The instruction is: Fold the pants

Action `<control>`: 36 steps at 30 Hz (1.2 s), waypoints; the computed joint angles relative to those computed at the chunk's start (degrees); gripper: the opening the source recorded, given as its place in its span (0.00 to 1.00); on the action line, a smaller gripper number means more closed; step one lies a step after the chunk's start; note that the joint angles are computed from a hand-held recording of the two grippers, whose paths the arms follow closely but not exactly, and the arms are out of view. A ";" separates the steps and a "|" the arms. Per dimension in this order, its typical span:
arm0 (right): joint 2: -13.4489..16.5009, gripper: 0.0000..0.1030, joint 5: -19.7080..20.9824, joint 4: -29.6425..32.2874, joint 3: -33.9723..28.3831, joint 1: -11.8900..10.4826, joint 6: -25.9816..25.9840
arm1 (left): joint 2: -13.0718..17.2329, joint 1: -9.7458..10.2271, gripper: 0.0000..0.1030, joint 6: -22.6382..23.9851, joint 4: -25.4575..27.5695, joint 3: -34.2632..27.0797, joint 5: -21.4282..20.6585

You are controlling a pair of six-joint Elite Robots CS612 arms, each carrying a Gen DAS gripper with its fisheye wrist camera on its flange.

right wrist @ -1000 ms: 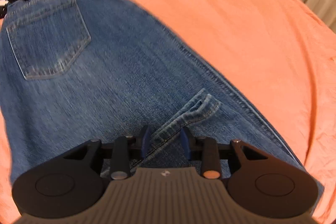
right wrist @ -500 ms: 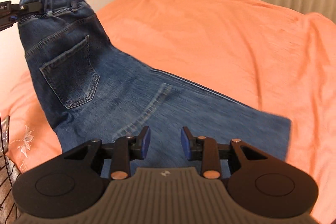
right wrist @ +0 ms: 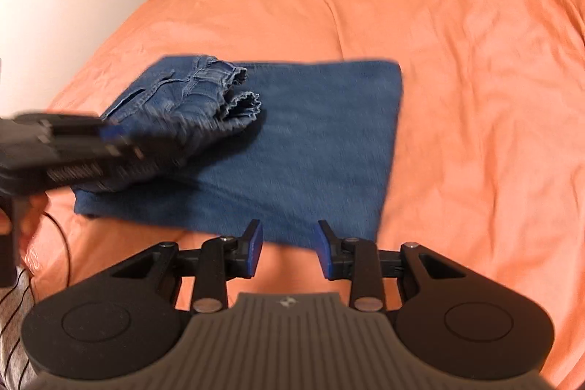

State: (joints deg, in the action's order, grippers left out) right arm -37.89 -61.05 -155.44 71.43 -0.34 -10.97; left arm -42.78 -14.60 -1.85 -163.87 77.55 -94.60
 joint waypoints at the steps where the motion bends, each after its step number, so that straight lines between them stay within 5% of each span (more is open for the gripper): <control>1: -0.09 0.28 0.50 -0.06 0.39 -0.16 0.26 | -0.09 0.45 0.27 -0.42 0.01 0.11 -2.09; 5: 0.28 0.28 2.79 -0.35 -0.17 -0.29 1.66 | 0.43 2.84 0.44 -3.96 4.99 -3.00 -12.82; 8: 0.80 0.28 4.18 -1.66 -1.02 0.11 3.19 | 0.10 4.01 0.47 -4.12 5.24 -3.82 -16.25; 11: 1.64 0.29 6.27 -2.15 -2.86 0.56 5.56 | -0.03 4.61 0.48 -4.37 4.05 -4.56 -14.88; 15: 4.16 0.32 8.81 -0.30 -7.68 1.37 9.59 | 1.25 5.07 0.48 -3.70 4.74 -7.31 -7.75; 17: 6.25 0.50 9.51 0.15 -11.24 1.88 13.20 | 1.62 5.60 0.48 -3.80 5.06 -7.98 -5.55; 22: 12.04 0.54 13.03 3.39 -20.98 2.47 24.95 | 3.01 7.25 0.48 -4.75 5.78 -9.90 -3.72; 29: 18.63 0.56 13.22 11.69 -32.51 3.47 32.14 | 4.83 9.21 0.48 -8.02 5.05 -11.37 -4.76; 31: 19.67 0.53 13.37 11.64 -34.11 3.62 34.40 | 5.16 9.56 0.48 -9.04 4.61 -11.42 -4.69; 34: 19.78 0.25 12.07 12.22 -34.96 4.06 33.91 | 5.34 9.91 0.48 -9.64 4.91 -11.39 -4.88; 36: 18.92 0.18 9.53 11.86 -34.38 4.64 30.83 | 5.11 10.02 0.48 -9.87 4.20 -10.88 -4.39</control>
State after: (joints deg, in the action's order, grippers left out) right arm -18.97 -51.52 -143.58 37.04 4.29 19.86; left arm -37.67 -4.58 -11.72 -159.67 66.67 -98.99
